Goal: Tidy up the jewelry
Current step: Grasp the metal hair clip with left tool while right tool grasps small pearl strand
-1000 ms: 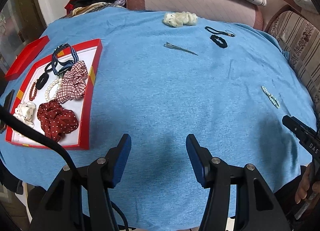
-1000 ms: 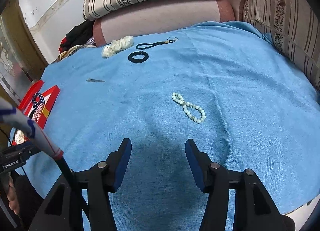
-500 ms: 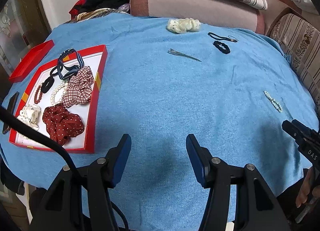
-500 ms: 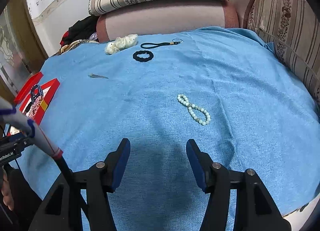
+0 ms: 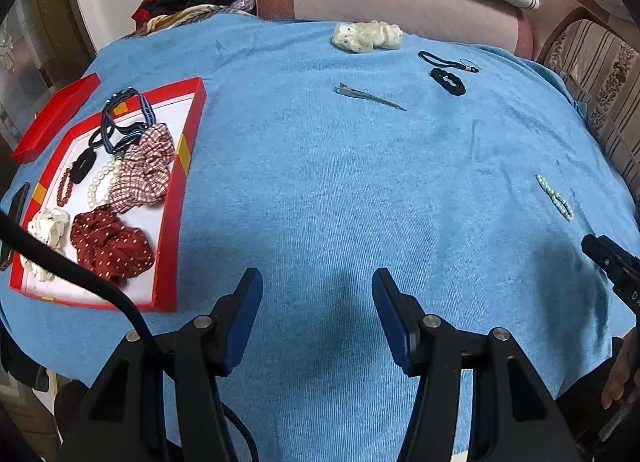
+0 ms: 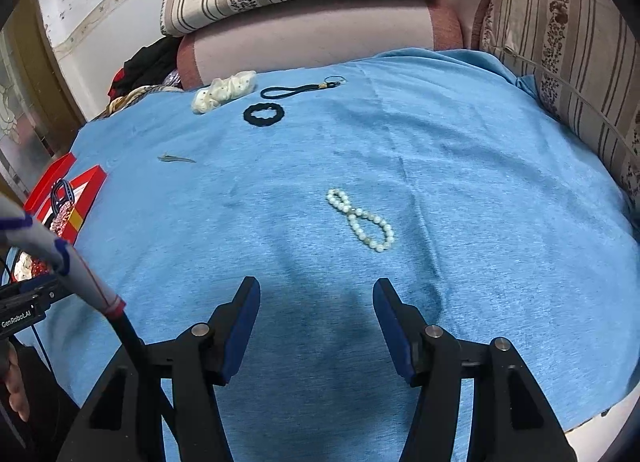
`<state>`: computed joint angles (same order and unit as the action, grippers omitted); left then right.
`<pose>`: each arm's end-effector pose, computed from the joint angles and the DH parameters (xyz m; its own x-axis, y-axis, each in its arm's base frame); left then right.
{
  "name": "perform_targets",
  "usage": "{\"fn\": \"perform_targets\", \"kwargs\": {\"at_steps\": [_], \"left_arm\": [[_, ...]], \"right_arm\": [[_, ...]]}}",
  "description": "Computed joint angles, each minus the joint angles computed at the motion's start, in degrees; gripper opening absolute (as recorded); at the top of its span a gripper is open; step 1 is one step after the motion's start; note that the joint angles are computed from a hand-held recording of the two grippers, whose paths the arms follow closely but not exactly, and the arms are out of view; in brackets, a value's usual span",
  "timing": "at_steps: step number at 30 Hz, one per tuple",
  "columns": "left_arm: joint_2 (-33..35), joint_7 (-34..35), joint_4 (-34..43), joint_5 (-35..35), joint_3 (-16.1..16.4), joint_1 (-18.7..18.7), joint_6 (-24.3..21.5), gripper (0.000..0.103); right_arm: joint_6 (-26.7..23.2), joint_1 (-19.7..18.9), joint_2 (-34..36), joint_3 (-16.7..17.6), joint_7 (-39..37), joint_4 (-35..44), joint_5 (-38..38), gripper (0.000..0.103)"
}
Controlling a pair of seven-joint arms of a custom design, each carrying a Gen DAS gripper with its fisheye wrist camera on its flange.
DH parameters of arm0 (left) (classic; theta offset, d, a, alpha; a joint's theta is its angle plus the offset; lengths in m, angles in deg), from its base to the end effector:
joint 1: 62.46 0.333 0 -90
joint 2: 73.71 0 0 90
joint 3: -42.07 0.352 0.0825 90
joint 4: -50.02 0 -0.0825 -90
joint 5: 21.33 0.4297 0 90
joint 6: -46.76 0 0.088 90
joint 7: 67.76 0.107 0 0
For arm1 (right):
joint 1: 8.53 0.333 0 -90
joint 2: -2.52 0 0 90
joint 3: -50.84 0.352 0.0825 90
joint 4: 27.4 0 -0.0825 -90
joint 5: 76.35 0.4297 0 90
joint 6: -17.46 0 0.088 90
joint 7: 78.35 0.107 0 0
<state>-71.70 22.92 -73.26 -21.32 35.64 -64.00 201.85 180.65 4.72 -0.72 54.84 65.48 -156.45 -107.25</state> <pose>0.6168 -0.0858 0.4520 -0.1489 -0.9889 -0.0021 -0.8578 0.1302 -0.4972 0.5549 0.2014 0.4667 -0.1141 -0.9818 -0.1517 -0.7534 0.1850 -0.6310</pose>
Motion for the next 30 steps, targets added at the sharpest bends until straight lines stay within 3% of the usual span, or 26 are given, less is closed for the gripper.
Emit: {"fn": "perform_targets", "kwargs": {"at_steps": [5, 9, 18, 23, 29, 30], "left_arm": [[4.82, 3.21, 6.6, -4.03, 0.03, 0.41, -1.78, 0.056], [11.89, 5.71, 16.33, -6.02, -0.07, 0.37, -4.14, 0.056], [29.63, 8.7, 41.88, -10.21, -1.67, -0.64, -15.49, 0.056], [37.65, 6.4, 53.24, -10.32, -1.41, -1.99, -22.41, 0.056], [39.61, 6.03, 55.78, -8.51, -1.18, -3.61, -22.43, 0.058], [39.84, 6.0, 56.1, -7.64, -0.91, -4.27, -22.45, 0.053]], "right_arm": [[0.7, -0.79, -0.27, -0.58, -0.47, -0.4, 0.66, 0.063], [0.95, -1.31, 0.58, -0.95, -1.21, 0.07, 1.26, 0.066], [2.14, -1.6, 5.34, -2.08, -8.68, 4.38, 6.64, 0.066], [1.17, -1.69, 9.13, -2.33, -15.13, 8.42, 10.05, 0.066], [0.38, -2.41, 11.86, -1.35, -22.58, 10.58, 17.63, 0.066], [0.45, -2.17, 12.05, -1.54, -22.59, 10.64, 17.7, 0.066]]}}
